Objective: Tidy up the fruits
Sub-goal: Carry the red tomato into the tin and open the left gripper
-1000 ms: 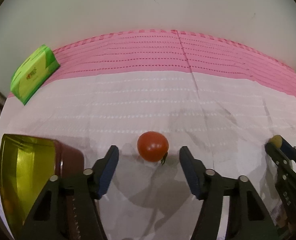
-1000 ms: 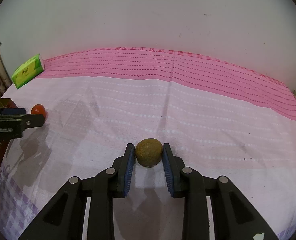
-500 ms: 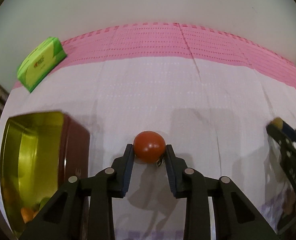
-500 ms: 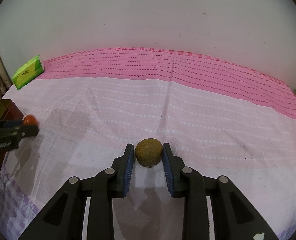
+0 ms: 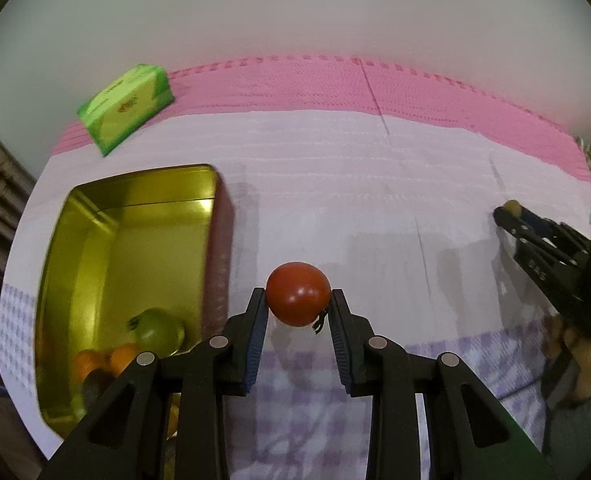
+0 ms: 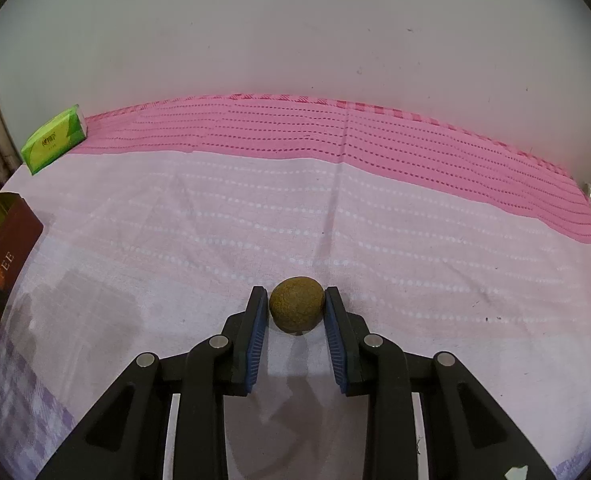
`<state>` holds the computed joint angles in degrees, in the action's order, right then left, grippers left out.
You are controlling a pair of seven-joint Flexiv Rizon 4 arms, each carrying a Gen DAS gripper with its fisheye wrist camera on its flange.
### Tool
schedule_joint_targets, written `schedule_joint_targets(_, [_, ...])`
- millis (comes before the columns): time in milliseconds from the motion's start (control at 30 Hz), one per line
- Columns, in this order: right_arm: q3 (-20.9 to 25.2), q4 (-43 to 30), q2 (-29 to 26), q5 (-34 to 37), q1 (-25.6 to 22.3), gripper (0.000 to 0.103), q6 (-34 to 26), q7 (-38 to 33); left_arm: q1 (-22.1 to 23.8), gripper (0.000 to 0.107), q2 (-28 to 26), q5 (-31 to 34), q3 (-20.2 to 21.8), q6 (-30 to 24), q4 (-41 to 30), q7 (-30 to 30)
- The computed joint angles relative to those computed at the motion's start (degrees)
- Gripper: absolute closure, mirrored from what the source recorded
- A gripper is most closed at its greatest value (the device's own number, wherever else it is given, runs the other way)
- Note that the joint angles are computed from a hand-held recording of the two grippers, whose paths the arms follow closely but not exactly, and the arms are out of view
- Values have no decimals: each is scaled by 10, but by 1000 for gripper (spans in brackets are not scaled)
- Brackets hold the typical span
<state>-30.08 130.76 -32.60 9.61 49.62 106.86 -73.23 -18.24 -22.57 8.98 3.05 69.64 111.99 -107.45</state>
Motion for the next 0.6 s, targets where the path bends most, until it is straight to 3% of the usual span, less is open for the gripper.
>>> schedule_joint_targets(233, [-9,1,-3,3,9,76,-1,0,25,75,72,14,17,16,64,-9])
schedule_joint_targets(600, [-10,1,-3,1,9,76,-2,1,103,75,137,40,30,-1,113,-22])
